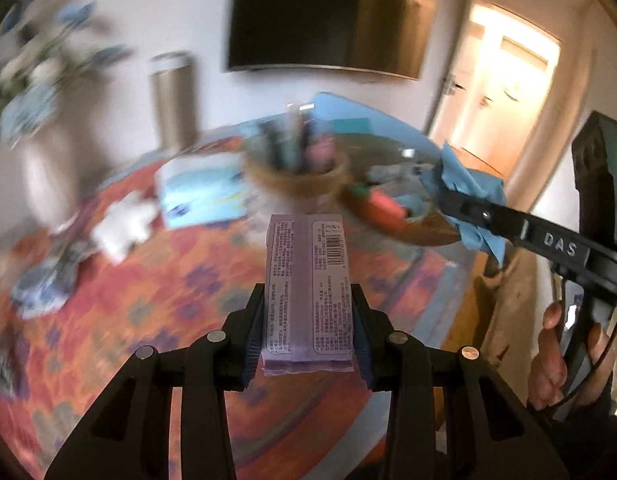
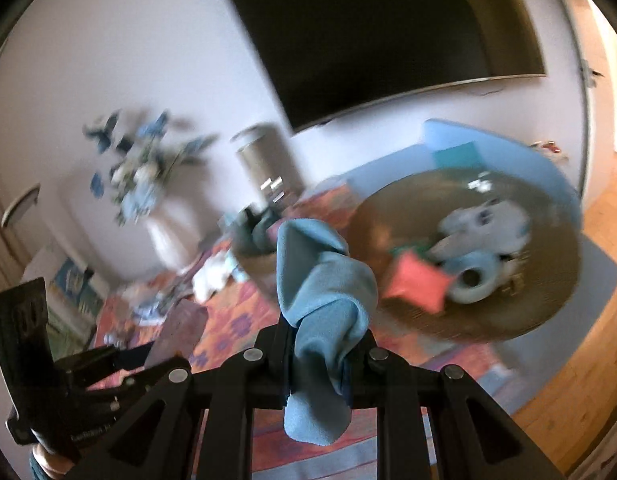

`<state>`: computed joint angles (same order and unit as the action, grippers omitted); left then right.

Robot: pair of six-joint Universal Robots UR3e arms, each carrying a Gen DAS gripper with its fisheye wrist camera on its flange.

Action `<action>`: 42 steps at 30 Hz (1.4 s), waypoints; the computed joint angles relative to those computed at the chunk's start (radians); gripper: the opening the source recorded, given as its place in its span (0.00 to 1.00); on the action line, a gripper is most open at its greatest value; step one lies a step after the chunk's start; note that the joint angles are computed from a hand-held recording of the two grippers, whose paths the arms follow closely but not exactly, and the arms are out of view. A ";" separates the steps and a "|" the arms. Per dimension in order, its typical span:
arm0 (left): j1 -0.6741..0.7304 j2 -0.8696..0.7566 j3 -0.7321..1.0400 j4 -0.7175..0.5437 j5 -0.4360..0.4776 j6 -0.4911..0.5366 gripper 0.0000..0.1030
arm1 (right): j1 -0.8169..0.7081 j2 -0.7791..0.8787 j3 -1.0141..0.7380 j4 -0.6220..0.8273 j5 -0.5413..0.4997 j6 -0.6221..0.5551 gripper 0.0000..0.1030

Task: Organize soft objects
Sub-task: 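Carry the cloth and lavender packet to the woven tray and open both tools, then bring both tools back over the bedspread items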

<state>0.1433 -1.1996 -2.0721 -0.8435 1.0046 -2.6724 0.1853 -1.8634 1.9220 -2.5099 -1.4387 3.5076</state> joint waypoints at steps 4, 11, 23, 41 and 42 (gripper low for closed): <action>-0.188 -0.177 0.152 0.097 0.079 -0.087 0.35 | -0.202 -0.124 0.049 0.073 0.101 -0.062 0.17; -0.398 -0.492 0.483 0.180 0.200 -0.226 0.35 | -0.449 -0.136 0.012 0.159 0.215 -0.128 0.17; -0.492 -0.797 0.836 0.216 0.262 -0.372 0.82 | -0.553 0.072 -0.133 0.222 0.340 -0.146 0.76; -0.297 -0.393 0.392 0.283 0.139 -0.338 0.84 | -0.503 -0.064 -0.052 0.298 0.385 -0.117 0.76; -0.259 -0.350 0.353 0.278 0.114 -0.339 0.86 | -0.478 -0.063 -0.056 0.292 0.375 -0.105 0.76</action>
